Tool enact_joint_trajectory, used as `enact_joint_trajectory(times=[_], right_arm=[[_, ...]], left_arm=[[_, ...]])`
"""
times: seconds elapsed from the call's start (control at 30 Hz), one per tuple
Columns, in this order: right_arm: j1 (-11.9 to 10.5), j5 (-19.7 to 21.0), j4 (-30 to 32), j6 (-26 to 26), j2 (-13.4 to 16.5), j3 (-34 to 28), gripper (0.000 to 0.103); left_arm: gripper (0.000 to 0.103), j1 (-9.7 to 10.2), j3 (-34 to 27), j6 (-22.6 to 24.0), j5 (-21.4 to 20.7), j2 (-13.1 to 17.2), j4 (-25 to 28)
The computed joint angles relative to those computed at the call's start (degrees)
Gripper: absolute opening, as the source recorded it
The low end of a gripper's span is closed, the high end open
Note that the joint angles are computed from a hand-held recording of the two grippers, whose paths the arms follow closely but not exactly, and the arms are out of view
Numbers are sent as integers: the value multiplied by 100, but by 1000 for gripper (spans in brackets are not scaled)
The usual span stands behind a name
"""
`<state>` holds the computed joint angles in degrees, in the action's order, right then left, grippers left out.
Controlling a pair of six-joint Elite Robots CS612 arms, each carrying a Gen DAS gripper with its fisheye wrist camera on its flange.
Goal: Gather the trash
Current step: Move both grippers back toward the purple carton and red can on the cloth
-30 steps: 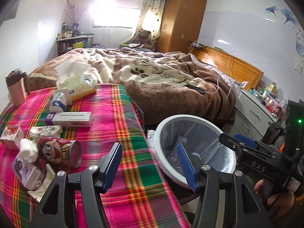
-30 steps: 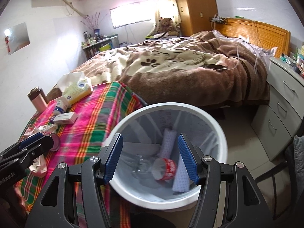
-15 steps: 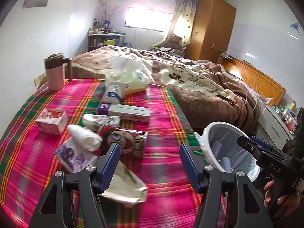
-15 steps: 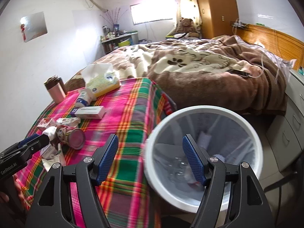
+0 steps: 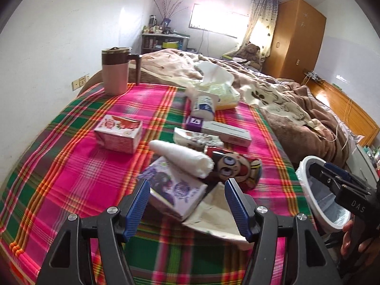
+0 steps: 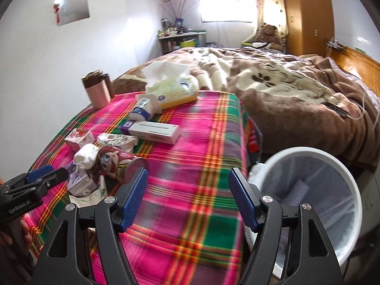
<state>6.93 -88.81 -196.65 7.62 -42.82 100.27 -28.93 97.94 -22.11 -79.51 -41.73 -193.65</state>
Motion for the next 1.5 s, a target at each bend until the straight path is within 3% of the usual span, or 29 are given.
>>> enact_joint_trajectory(times=[0.27,0.6,0.9,1.23,1.37,1.5], right_arm=[[109,181,405,-261,151,-377,72],[106,719,910,-491,288,-724,72],[182,931,1464,-1273,381,-982,72],[208,1107,2053,-1712,360,-1103,73],[294,753,2183,-1870,392,-1208,73],[314,725,2303,-2032,413,-1291,73]], left_arm=[[65,123,-82,-63,-240,69,313],[65,225,-261,133,-538,171,756],[65,312,-201,294,-181,106,1012],[65,473,-114,-154,17,28,814],[65,502,-184,-249,-248,55,635],[65,481,-366,-262,-313,125,758]])
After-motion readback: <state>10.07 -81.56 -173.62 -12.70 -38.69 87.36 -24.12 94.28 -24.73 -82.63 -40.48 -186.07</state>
